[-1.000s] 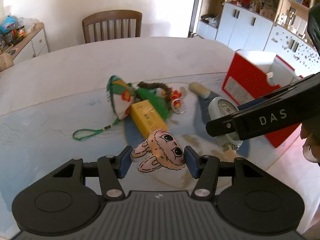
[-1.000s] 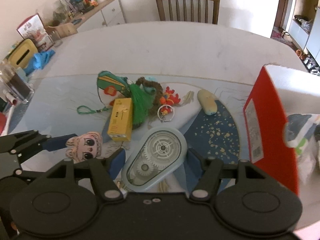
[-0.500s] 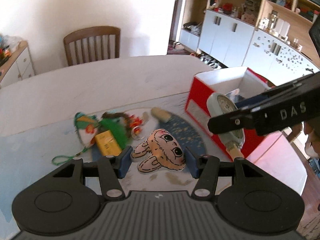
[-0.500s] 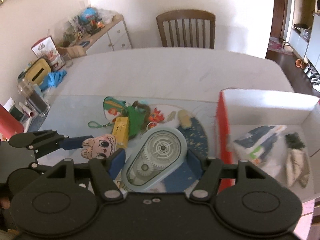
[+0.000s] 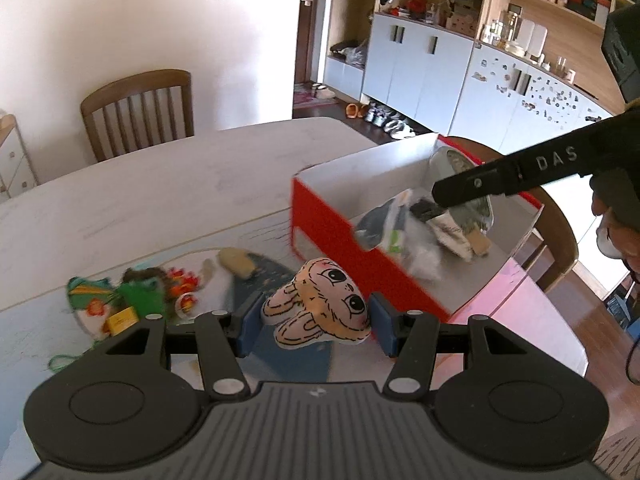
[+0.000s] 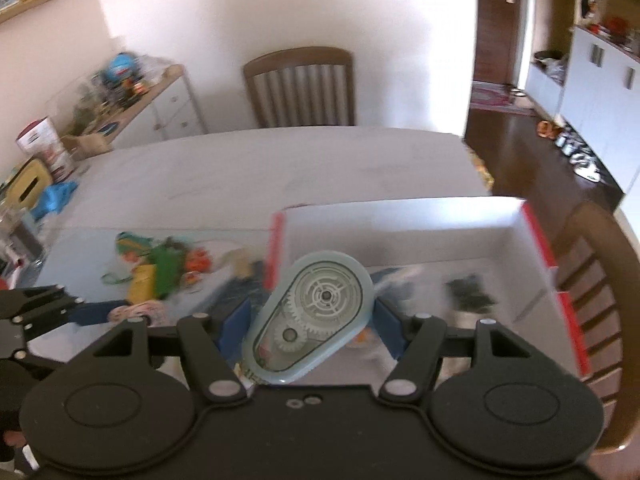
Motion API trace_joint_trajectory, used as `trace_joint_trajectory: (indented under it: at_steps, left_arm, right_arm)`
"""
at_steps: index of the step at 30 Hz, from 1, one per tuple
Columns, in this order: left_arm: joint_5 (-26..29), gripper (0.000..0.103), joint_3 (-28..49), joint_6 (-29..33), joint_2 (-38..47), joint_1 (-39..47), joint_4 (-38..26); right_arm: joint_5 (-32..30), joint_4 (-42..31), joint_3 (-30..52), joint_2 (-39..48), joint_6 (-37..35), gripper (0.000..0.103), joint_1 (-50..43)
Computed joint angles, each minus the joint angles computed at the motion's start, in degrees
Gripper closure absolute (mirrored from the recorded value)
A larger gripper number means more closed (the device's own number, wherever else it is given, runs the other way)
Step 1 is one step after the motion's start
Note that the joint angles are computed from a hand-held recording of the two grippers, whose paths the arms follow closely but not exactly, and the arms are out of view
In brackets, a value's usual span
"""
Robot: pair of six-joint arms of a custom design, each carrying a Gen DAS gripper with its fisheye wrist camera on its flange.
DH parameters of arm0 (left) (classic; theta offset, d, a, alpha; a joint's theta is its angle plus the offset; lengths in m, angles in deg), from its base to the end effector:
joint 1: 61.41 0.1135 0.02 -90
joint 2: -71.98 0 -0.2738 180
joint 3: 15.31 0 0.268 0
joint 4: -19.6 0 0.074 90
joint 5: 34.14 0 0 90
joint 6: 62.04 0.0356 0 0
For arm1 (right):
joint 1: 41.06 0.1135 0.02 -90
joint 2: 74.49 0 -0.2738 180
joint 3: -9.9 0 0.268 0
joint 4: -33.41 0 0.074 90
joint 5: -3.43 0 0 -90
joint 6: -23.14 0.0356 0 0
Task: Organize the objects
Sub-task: 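Carry the plush and the tape dispenser with both grippers into the red box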
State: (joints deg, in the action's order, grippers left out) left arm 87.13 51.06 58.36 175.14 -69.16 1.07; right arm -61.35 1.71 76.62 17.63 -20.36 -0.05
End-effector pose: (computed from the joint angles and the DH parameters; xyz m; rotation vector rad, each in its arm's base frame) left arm 0.3506 -0.0664 0.1337 0.9833 2.2015 -0.5119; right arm 0.2589 0.2050 0.1830 0.2768 2.4204 0.1036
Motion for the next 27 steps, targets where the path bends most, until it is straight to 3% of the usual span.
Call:
trace_joint_trajectory:
  at_steps: [12,27]
  left_arm:
    - [-7.17,0.047,0.85,-8.03,-0.31,-14.7,3.04]
    - [-16.9,0.047,14.89,-17.49,13.63,-27.47,-2.97]
  right_arm:
    - [-4.67,5.19,-13.65,-9.97,-7.47,0.037,-11.05]
    - [-14.71,15.08,-14.55,-0.05,-19.49,0.037,-22.29]
